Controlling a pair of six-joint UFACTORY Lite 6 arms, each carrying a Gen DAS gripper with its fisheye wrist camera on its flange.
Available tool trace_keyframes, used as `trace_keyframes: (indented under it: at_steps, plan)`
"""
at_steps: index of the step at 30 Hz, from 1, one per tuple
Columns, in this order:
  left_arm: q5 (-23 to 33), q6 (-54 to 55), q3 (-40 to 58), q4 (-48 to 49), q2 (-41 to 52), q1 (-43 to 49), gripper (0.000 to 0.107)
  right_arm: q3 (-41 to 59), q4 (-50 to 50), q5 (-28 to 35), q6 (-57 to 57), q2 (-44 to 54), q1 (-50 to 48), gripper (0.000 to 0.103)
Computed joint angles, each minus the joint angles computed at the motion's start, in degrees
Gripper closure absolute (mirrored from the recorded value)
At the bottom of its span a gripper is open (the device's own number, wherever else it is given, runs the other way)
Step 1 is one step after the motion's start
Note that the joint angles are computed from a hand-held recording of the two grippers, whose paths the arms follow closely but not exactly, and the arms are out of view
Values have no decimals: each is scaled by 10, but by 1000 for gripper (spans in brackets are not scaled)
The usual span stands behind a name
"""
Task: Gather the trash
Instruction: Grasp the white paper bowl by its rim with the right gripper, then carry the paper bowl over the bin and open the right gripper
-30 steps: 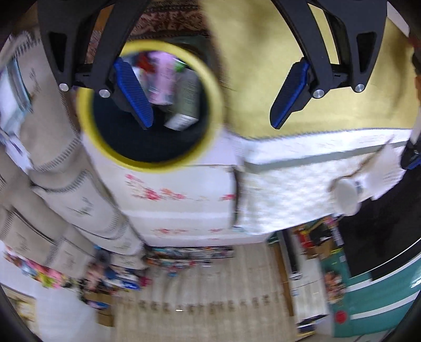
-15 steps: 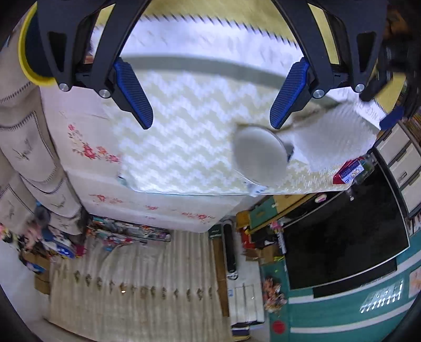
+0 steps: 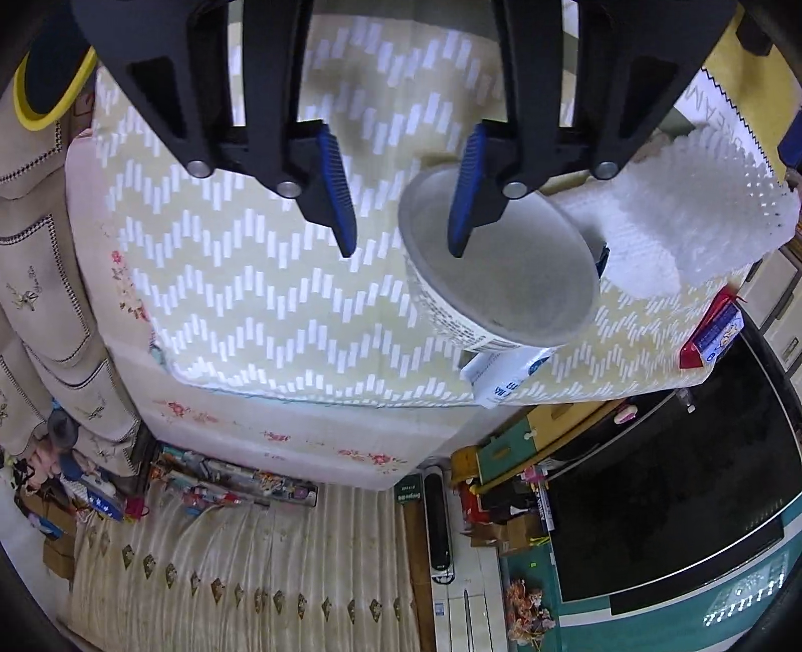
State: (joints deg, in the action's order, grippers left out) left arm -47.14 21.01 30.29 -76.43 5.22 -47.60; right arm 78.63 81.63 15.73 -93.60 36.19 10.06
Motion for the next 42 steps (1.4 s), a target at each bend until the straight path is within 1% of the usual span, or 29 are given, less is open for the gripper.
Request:
trace_keyframes:
  at_steps: [1,2,3,4,5,6,13,19,26,30,33,36,39,42]
  plan:
    - [1,-3,0,2,0,1,12,5,-1,-3,2,4,3,68]
    - [1,-3,1,1,1,-1,12,9,-3,-6,5,6,6,71]
    - [1,-4,-1,1,0,-3,12,14,-11,-8,15,9,9,79]
    - [2,-2,0,0,0,-3,12,18,-18,-9,25,12,11,84]
    - [3,-2,1,2,2,-2,12,20,-20,-12,29,12,12,93]
    - [4,-2,2,2,3,-2,12,18,-16,-11,27,11,13,97]
    - [10,-2,3,2,1,1,12,-26,2,5,12,-34,-6,98]
    - [10,-8,-1,14,-1,7,12,-101,13,43,-11,-111,-59,98]
    - [3,-6,-1,15,2,0,12,-217,4,126,-61,-236,-178,98]
    - [-5,3,4,6,6,-11,12,-258,-21,180,-79,-282,-275,98]
    - [-9,12,8,-2,7,-18,12,-267,-31,209,-103,-290,-355,98]
    - [-14,21,13,-9,11,-26,12,-254,-47,231,-119,-271,-437,98]
    - [-16,26,15,-12,12,-29,11,-223,-54,239,-137,-226,-511,98]
    - [-17,27,16,-14,12,-30,11,-165,-66,230,-132,-156,-562,98]
